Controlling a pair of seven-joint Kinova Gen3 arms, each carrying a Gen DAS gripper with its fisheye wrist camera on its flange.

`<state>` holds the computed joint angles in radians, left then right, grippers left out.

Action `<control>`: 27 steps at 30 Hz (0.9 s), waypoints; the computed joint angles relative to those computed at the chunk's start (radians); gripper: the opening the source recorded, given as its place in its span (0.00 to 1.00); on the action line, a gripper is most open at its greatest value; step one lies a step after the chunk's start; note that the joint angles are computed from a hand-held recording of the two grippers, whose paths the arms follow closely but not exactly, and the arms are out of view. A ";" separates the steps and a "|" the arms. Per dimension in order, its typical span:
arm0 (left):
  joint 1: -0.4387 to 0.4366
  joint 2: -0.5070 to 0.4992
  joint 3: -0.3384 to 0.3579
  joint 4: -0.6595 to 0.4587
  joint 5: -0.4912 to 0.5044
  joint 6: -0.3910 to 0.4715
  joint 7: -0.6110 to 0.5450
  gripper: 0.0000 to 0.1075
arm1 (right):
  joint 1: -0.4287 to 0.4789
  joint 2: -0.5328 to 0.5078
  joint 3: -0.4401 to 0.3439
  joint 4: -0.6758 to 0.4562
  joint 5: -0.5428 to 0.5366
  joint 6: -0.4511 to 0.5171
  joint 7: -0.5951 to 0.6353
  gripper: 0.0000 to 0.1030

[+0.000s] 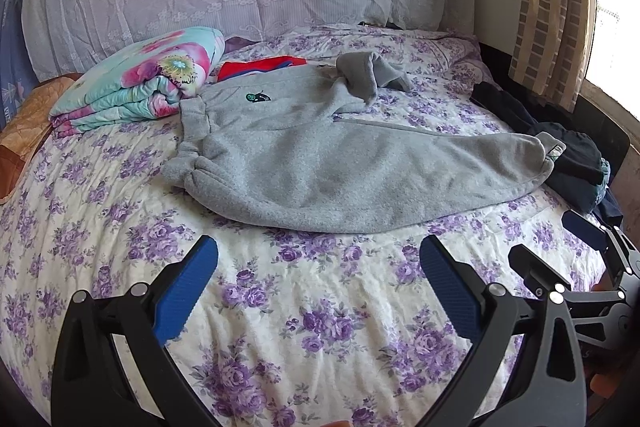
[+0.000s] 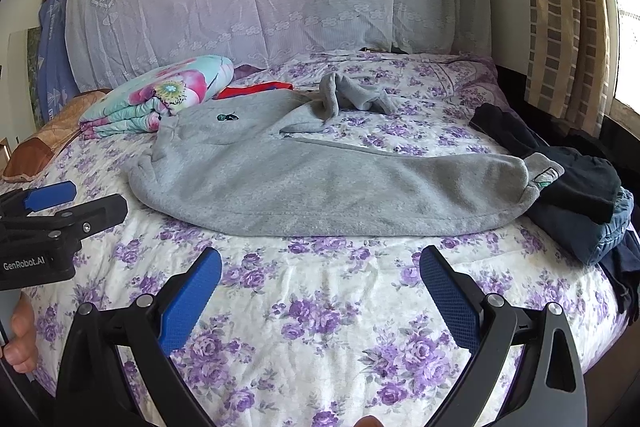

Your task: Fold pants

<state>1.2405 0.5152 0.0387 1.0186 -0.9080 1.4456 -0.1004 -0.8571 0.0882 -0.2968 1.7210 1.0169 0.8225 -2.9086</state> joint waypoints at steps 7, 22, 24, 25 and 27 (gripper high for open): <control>-0.009 -0.013 0.002 0.024 0.003 -0.015 0.012 0.92 | -0.006 0.010 0.003 -0.013 -0.009 0.004 0.019 0.97; -0.126 -0.112 0.025 0.187 0.041 -0.090 0.057 0.92 | -0.003 0.010 0.015 -0.006 -0.009 0.007 0.001 0.97; -0.194 -0.164 0.039 0.278 0.085 -0.159 0.107 0.92 | 0.005 0.017 0.017 -0.009 -0.019 -0.001 0.004 0.97; -0.240 -0.187 0.050 0.315 0.107 -0.200 0.120 0.92 | 0.006 0.021 0.018 -0.012 -0.025 -0.002 0.010 0.97; -0.327 -0.220 0.057 0.374 0.167 -0.279 0.129 0.91 | 0.007 0.030 0.021 -0.017 -0.037 -0.008 0.025 0.97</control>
<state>0.9131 0.2952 0.0954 1.3924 -0.7411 1.1669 0.0286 -0.8501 0.1181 -0.2757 1.7042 0.9804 0.8146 -2.8841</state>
